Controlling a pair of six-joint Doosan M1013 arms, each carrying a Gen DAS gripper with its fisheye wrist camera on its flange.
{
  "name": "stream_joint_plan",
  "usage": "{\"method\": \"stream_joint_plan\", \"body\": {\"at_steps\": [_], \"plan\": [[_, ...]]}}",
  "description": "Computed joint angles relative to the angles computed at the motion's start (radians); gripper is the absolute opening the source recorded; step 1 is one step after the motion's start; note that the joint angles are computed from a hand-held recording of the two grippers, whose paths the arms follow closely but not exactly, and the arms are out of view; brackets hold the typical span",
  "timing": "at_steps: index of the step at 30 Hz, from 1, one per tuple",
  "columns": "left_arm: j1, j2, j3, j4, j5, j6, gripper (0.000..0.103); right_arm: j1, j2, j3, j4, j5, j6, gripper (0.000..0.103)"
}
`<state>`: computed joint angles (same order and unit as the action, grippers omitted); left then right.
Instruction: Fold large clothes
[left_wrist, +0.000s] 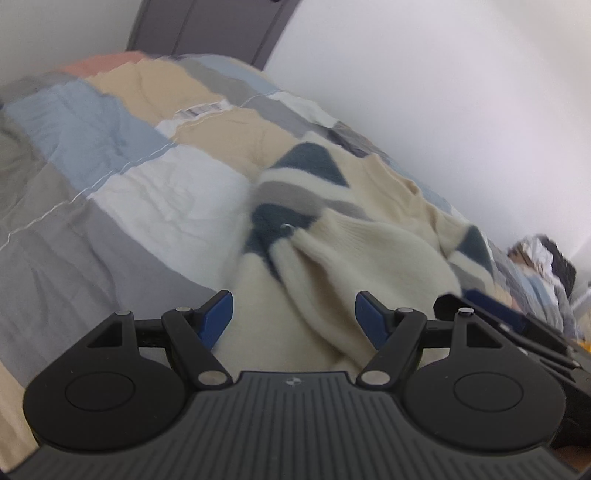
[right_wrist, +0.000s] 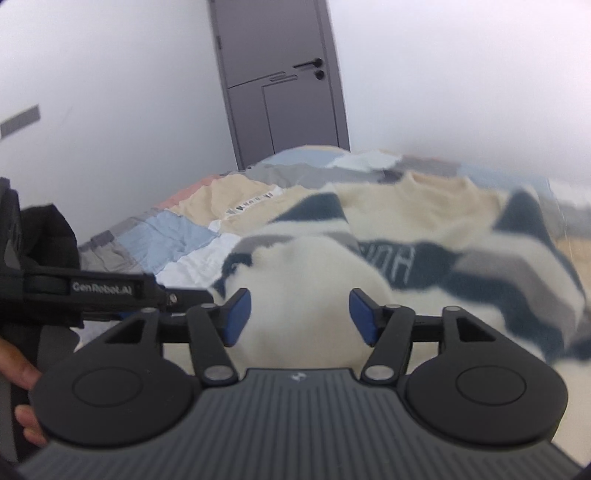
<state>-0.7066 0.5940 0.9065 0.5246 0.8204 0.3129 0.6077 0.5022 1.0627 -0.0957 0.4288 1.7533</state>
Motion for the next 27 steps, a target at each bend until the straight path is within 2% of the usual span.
{"method": "stream_joint_plan", "body": {"at_steps": [3,6,9,11,13,15,17,20,22,27], "plan": [[0.010,-0.008,0.021,0.004,-0.002,-0.084,0.077,0.010,0.037,-0.065,-0.095,0.026,0.005,0.063],[0.018,-0.013,0.035,0.013,0.006,-0.168,0.077,0.005,0.075,-0.129,-0.045,0.071,-0.065,0.063],[0.020,-0.013,0.040,0.041,0.024,-0.230,0.077,0.005,0.113,-0.183,-0.033,0.157,-0.096,0.063],[0.013,-0.007,0.030,0.086,0.054,-0.241,0.077,0.010,0.131,-0.202,-0.068,0.216,-0.103,0.062],[0.010,-0.002,0.021,0.097,0.068,-0.231,0.077,0.014,0.132,-0.191,-0.113,0.229,-0.106,0.062],[0.007,-0.001,0.023,0.103,0.059,-0.233,0.077,0.013,0.124,-0.177,-0.141,0.222,-0.085,0.052],[0.004,0.005,0.012,0.110,0.072,-0.220,0.077,0.014,0.118,-0.174,-0.181,0.232,-0.036,0.033],[0.000,0.011,0.004,0.116,0.076,-0.208,0.077,0.015,0.095,-0.143,-0.223,0.208,0.041,0.020],[-0.001,0.011,0.005,0.114,0.068,-0.202,0.077,0.016,0.076,-0.113,-0.270,0.197,0.121,0.017],[-0.010,0.007,0.007,0.130,0.061,-0.187,0.077,0.011,0.031,-0.048,-0.325,0.225,0.343,0.014]]}}
